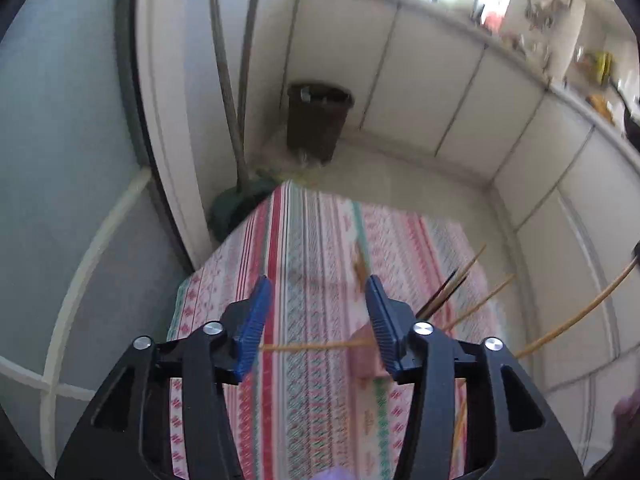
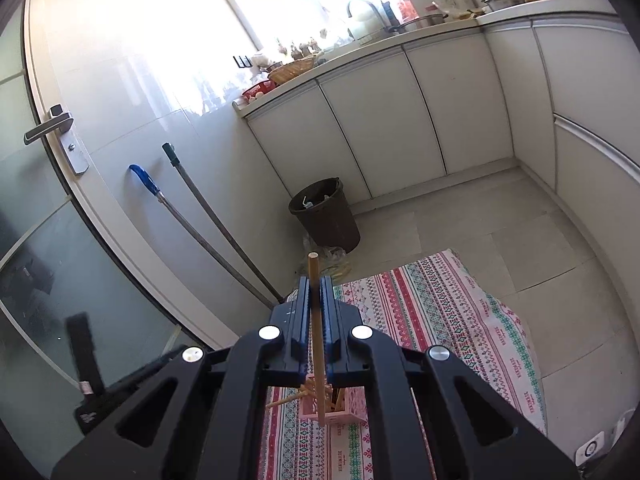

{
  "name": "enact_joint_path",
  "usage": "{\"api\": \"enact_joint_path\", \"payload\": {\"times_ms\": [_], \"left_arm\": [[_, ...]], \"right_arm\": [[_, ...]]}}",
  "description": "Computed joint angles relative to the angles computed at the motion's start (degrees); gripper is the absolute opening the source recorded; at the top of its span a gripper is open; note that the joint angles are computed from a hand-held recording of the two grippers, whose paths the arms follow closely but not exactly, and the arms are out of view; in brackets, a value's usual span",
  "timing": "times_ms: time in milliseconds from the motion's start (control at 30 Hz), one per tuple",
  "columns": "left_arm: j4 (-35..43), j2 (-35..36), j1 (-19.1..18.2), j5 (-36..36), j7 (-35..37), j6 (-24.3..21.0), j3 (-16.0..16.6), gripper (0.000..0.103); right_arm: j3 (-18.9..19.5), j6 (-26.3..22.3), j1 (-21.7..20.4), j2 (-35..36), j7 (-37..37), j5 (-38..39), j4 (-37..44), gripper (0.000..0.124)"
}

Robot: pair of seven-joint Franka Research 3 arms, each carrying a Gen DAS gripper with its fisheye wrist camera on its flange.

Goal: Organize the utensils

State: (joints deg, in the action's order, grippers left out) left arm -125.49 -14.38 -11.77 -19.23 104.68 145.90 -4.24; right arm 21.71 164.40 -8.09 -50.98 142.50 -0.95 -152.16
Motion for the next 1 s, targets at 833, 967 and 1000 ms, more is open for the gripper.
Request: {"api": "enact_joint_path", "payload": {"times_ms": [833, 967, 1000], "left_arm": [[3.02, 24.89, 18.0, -63.52, -2.48, -17.28, -3.69, 0.006], [1.58, 16.64, 17.79, -60.93, 5.86, -18.88, -2.77, 0.006], [1.17, 14.17, 17.33, -59.56, 7.53, -18.68, -2.37, 0.006]], "right_arm": [[-1.58, -2.43, 0.81, 0.31, -0.91, -0.4, -1.02, 0.006], [-2.78, -2.55, 1.73, -0.97, -1.34, 0.06, -2.01, 0.006], [-2.89, -2.51, 1.79, -1.4, -1.38, 0.18, -2.19, 0.006]]}}
